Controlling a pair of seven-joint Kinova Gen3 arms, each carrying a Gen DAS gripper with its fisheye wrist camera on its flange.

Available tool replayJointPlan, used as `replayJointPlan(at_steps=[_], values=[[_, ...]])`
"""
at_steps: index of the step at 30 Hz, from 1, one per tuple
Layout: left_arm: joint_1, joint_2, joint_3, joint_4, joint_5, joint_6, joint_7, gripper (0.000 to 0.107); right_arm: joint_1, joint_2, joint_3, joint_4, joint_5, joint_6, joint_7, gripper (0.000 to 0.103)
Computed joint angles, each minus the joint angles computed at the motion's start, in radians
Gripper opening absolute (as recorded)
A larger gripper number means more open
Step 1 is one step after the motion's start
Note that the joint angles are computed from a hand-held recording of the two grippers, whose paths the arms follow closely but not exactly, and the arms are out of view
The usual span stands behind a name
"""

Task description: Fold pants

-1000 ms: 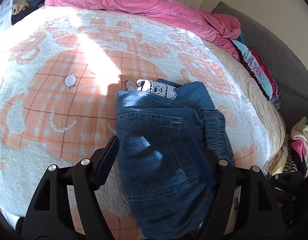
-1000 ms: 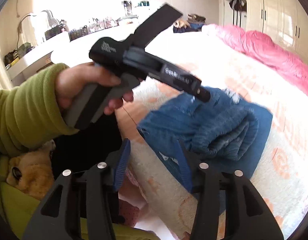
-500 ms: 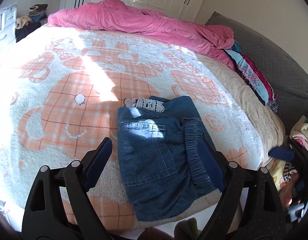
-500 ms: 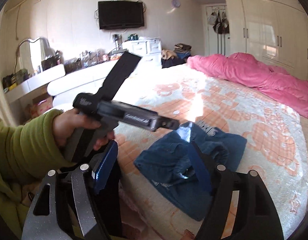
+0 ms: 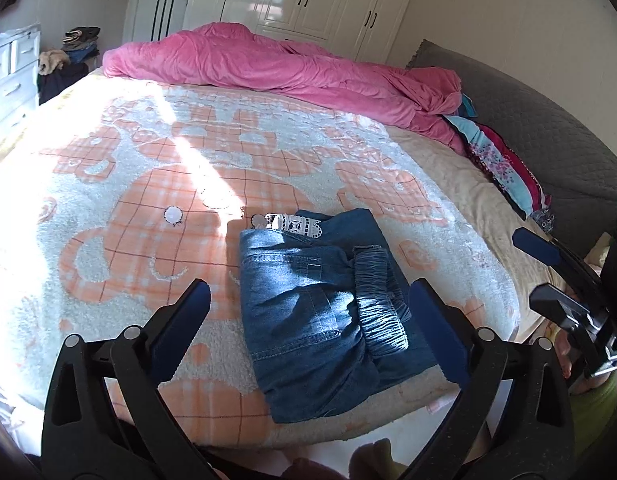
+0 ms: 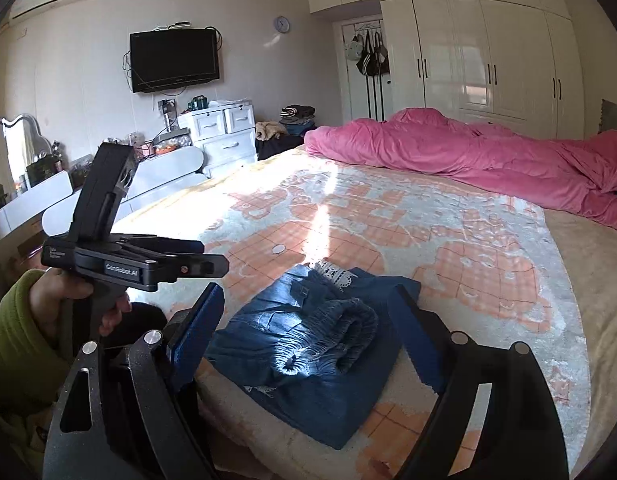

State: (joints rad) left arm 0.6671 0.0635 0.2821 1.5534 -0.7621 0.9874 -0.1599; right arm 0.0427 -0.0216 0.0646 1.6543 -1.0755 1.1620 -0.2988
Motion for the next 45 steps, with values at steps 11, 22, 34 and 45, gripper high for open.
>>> replayJointPlan(at_steps=[11,22,34,45], values=[[0.003,0.007,-0.005,0.012,-0.007,0.033,0.024,0.093,-0.010,0.025,-0.020,-0.004,0.043,-0.072,-0.083,0.084],[-0.023,0.033,-0.032,0.052,0.028,-0.007,0.027,0.093,-0.043,0.067,-0.060,-0.024,0.223,-0.195,-0.286,0.084],[-0.047,0.079,-0.080,0.074,0.098,-0.089,-0.014,0.093,-0.060,0.164,-0.112,-0.085,0.423,-0.220,-0.525,0.084],[-0.061,0.112,-0.116,0.082,0.152,-0.145,-0.064,0.093,-0.031,0.272,-0.155,-0.157,0.423,-0.107,-0.600,0.084]])
